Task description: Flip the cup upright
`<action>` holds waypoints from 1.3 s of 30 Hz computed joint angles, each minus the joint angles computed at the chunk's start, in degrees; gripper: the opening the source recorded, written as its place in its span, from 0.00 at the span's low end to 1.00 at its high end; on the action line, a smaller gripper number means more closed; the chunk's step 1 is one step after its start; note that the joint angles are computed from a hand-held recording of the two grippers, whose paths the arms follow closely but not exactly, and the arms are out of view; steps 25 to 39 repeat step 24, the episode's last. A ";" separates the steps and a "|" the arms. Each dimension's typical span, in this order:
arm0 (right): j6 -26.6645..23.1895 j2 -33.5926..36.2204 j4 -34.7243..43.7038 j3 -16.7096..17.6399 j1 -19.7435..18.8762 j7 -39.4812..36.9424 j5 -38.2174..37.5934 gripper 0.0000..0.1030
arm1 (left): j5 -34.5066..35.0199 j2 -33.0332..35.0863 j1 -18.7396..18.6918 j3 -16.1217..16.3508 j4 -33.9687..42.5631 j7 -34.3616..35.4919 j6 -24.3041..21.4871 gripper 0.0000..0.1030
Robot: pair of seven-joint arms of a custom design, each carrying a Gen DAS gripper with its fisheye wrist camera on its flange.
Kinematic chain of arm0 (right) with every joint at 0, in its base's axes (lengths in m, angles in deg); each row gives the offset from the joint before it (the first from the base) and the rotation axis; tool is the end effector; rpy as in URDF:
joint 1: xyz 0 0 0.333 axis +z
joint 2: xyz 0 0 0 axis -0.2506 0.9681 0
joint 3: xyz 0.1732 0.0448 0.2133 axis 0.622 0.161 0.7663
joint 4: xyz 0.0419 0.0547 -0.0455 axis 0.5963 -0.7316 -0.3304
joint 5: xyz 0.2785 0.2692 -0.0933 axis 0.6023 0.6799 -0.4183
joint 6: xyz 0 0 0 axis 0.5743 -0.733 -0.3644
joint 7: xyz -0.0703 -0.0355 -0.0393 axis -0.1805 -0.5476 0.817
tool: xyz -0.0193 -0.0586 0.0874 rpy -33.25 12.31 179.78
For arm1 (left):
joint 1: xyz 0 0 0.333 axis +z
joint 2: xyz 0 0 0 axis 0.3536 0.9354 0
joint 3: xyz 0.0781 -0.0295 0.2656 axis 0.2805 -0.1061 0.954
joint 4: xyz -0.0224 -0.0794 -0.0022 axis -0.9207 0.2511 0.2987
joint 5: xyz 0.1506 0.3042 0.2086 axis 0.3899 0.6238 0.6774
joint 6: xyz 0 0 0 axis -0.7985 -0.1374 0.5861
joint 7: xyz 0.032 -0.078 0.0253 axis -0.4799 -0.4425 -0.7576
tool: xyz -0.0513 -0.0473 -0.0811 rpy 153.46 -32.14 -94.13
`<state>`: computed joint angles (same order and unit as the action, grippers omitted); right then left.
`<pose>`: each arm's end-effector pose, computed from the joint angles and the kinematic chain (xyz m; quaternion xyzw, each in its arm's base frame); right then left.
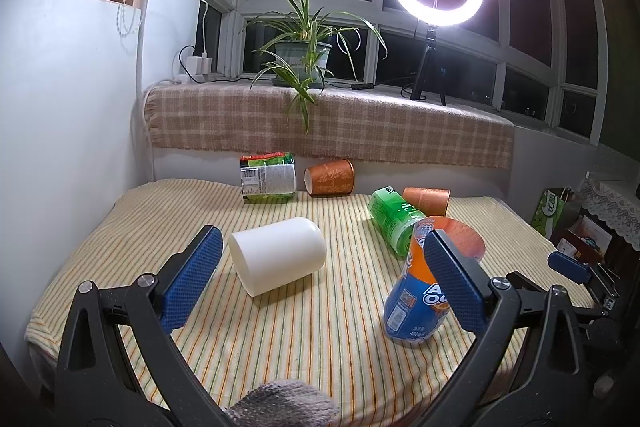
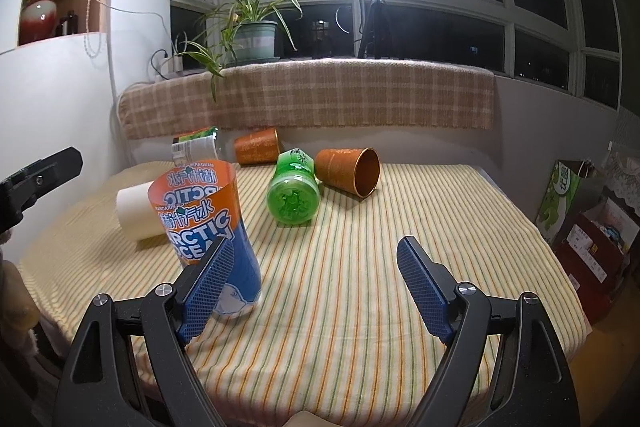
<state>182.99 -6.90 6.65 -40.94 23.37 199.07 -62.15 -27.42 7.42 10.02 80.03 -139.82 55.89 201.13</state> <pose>0.6400 0.3943 0.4579 -0.5661 0.6363 -0.3777 0.3632 0.6811 -0.1798 0.4868 -0.5276 0.6236 -0.4793 0.3209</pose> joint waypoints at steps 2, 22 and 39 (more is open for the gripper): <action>-0.08 0.10 0.11 0.06 -0.04 -0.25 0.17 0.81 | 0.08 0.04 0.28 -0.22 -0.03 0.03 -0.05 0.99; 0.37 0.40 0.37 -0.12 -0.06 -1.42 1.61 0.81 | 0.21 0.32 0.24 -0.02 -0.24 0.16 0.37 0.99; 0.73 0.37 0.28 -0.08 -0.11 -1.41 1.64 0.81 | 0.48 0.26 1.59 -1.48 -0.40 0.50 0.15 0.99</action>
